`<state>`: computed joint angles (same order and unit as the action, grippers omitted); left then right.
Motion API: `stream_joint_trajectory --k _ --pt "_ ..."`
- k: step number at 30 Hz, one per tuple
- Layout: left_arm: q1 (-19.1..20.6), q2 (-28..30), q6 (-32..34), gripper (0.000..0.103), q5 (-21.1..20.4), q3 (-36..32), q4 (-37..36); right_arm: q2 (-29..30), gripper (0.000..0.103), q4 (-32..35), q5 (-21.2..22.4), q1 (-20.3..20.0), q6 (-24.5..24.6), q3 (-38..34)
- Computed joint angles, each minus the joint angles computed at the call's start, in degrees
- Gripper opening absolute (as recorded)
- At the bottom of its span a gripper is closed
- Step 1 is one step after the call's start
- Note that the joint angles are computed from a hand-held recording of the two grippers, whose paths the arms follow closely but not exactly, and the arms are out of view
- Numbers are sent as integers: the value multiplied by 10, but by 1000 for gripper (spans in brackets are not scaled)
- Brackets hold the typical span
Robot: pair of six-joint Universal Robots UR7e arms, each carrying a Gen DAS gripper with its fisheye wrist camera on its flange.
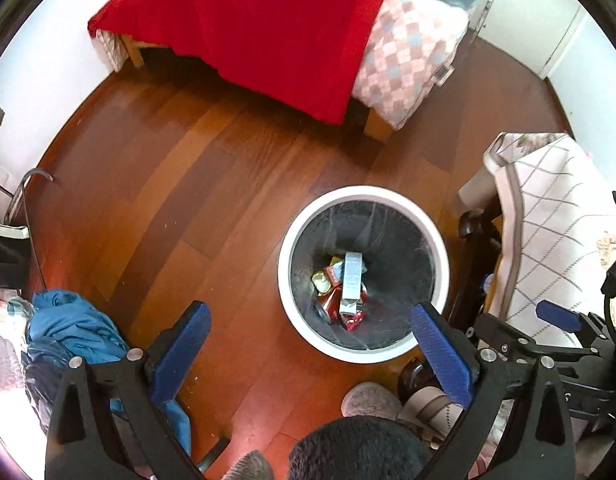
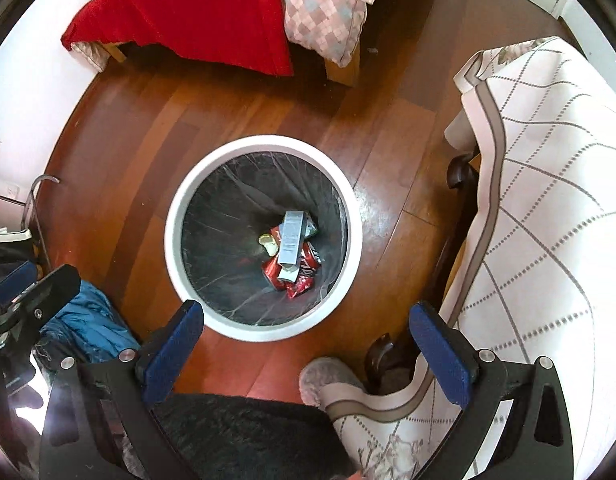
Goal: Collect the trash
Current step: 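Move both tools back toward the table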
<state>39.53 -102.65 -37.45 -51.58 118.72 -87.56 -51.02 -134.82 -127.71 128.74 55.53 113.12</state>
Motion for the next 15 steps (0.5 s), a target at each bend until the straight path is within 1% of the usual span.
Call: stream_joint_trajectory --k 7,10,15 --pt "-57 -38 -23 102 -4 -14 38 -28 103 50 -22 59 48 -19" --pt "-87 -55 -40 102 -5 -24 66 -40 103 74 -32 85 69 -31" --pt "-157 -82 -82 102 6 -45 122 -60 103 91 -46 127 106 -36"
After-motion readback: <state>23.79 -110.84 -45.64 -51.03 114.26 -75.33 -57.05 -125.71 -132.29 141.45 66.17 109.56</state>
